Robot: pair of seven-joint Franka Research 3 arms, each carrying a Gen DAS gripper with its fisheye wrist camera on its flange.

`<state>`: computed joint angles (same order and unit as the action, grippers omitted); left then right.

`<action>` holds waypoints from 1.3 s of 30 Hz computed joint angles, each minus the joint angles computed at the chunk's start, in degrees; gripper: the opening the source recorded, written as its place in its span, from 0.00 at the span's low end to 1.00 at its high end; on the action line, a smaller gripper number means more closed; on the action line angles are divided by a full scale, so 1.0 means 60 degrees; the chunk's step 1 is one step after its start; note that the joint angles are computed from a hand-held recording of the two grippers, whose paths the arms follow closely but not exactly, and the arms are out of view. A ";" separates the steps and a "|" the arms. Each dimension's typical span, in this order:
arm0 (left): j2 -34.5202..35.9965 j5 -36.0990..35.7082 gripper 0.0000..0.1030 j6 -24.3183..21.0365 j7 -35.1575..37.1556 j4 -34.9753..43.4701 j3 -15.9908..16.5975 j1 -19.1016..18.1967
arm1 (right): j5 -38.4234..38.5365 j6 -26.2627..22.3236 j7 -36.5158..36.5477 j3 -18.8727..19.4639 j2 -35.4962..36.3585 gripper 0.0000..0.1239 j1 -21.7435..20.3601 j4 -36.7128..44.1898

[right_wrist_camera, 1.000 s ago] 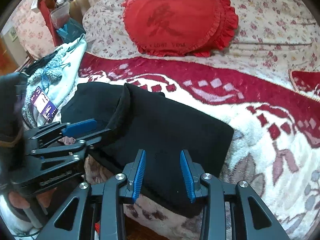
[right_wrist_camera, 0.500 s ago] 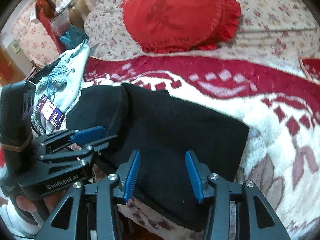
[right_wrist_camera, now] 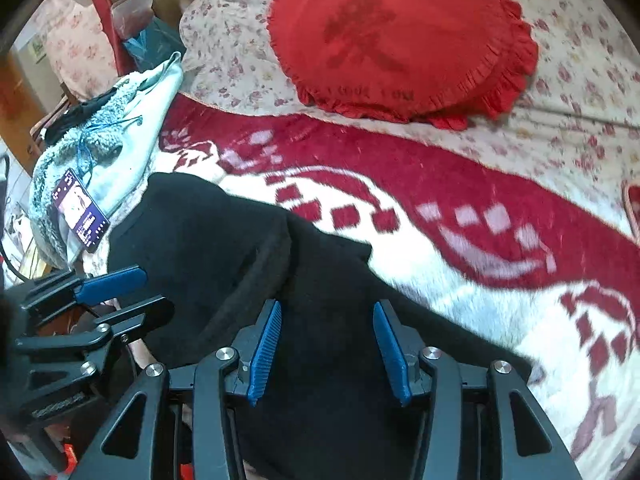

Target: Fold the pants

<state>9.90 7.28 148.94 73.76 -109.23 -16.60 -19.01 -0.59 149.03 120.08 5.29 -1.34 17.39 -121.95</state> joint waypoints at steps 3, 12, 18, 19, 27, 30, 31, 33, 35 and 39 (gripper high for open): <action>-0.0137 0.0756 0.42 -0.0316 -0.0881 0.0013 0.0315 -0.0039 | 0.0645 0.0777 -0.0600 -0.0027 0.0068 0.38 0.0020 0.0157; -0.0222 0.1414 0.42 -0.1222 -0.2047 -0.0009 0.0589 0.0411 | 0.3361 0.0274 -0.4035 0.0303 0.2667 0.46 0.0121 0.3307; -0.0233 0.1118 0.42 -0.1281 -0.2266 -0.0163 0.0623 0.0694 | 0.3922 -0.0787 -0.5023 0.0450 0.4522 0.51 0.0172 0.5817; -0.0235 0.0966 0.42 -0.1204 -0.2227 -0.0199 0.0619 0.0758 | 0.3902 -0.1063 -0.5081 0.0443 0.4902 0.51 0.0197 0.6369; 0.0117 0.0530 0.56 -0.0802 -0.2374 -0.0044 0.0643 0.0931 | 0.3134 -0.3652 -0.5037 0.0175 0.7889 0.54 0.0529 1.0971; 0.0249 0.0244 0.59 -0.0683 -0.2268 0.0003 0.0605 0.1030 | 0.2974 -0.4458 -0.5009 0.0195 0.8972 0.54 0.0622 1.2621; 0.0328 0.0251 0.63 -0.0644 -0.2318 0.0065 0.0623 0.1033 | 0.2991 -0.4630 -0.5043 0.0238 0.9214 0.54 0.0624 1.2999; 0.0421 0.0276 0.64 -0.0558 -0.2431 0.0116 0.0647 0.1039 | 0.3004 -0.4880 -0.5104 0.0302 0.9732 0.55 0.0676 1.3767; 0.0526 0.0252 0.64 -0.0421 -0.2438 0.0167 0.0639 0.1058 | 0.3137 -0.4252 -0.5168 0.0318 0.9517 0.53 0.0673 1.3200; 0.0542 -0.0026 0.35 -0.0262 -0.1875 0.0198 0.0462 0.1152 | 0.3972 -0.3295 -0.5506 0.0782 0.8749 0.17 0.0261 1.1732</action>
<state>13.15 7.13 147.37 62.51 -108.05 -13.83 -12.10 23.24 129.26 87.04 9.98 51.15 18.95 -51.55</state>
